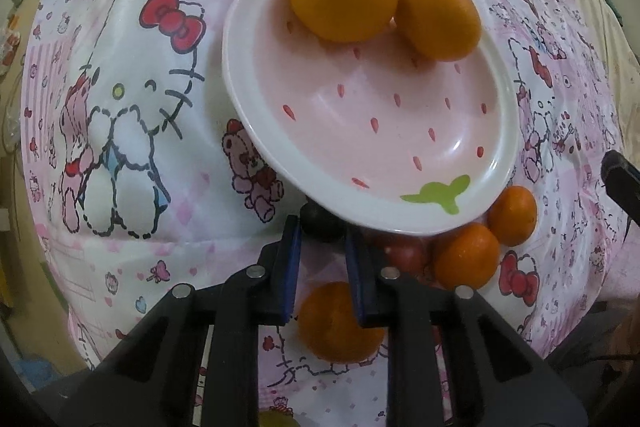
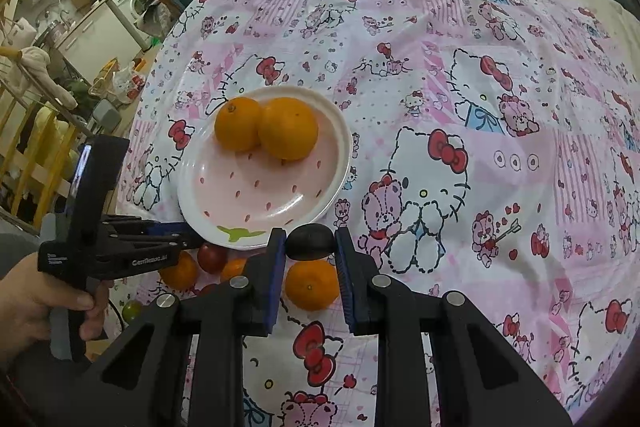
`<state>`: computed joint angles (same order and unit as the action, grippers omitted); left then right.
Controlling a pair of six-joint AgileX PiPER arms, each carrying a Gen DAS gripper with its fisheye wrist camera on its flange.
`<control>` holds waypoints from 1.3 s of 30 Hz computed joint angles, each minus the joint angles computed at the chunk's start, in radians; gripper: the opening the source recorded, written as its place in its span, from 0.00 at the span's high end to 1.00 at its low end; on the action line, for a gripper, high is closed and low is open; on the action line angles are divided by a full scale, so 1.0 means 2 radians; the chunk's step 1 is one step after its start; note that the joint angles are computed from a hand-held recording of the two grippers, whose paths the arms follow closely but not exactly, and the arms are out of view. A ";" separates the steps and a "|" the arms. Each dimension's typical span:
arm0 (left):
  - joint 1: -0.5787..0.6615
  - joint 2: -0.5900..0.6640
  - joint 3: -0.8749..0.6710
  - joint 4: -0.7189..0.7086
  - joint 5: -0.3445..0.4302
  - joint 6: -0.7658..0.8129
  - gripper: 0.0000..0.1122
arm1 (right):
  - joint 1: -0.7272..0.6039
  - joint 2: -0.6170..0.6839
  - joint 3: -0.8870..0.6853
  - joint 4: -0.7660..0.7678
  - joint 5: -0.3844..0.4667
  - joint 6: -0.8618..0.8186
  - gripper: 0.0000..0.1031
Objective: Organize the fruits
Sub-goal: 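Carry the dark plum over the plate with the right gripper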
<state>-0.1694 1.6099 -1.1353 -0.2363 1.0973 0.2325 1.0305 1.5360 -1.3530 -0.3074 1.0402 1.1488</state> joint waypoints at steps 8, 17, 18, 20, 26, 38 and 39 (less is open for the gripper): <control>0.005 -0.029 0.017 0.015 -0.001 -0.001 0.85 | 0.009 0.002 -0.006 -0.010 0.008 0.002 0.75; 0.044 -0.088 0.034 0.028 0.003 0.002 0.85 | 0.008 -0.005 -0.004 -0.012 0.006 0.004 0.75; 0.047 -0.097 0.033 0.031 0.002 0.004 0.85 | 0.008 -0.006 -0.004 -0.013 0.006 0.004 0.75; 0.051 -0.114 0.029 0.034 0.000 0.010 0.85 | 0.009 -0.010 -0.004 -0.016 0.006 0.008 0.75; 0.051 -0.127 -0.016 0.023 0.010 0.030 0.85 | 0.009 -0.017 0.001 -0.021 0.003 0.016 0.75; -0.001 -0.083 -0.071 0.017 -0.008 0.057 0.84 | -0.046 -0.016 0.031 0.008 -0.064 -0.007 0.75; -0.001 -0.077 -0.070 0.006 -0.015 0.066 0.84 | -0.050 -0.014 0.033 0.006 -0.069 -0.004 0.75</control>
<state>-0.1716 1.4566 -1.2755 -0.2234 1.0672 0.3643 0.9296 1.5089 -1.2874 -0.2950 0.9022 1.1407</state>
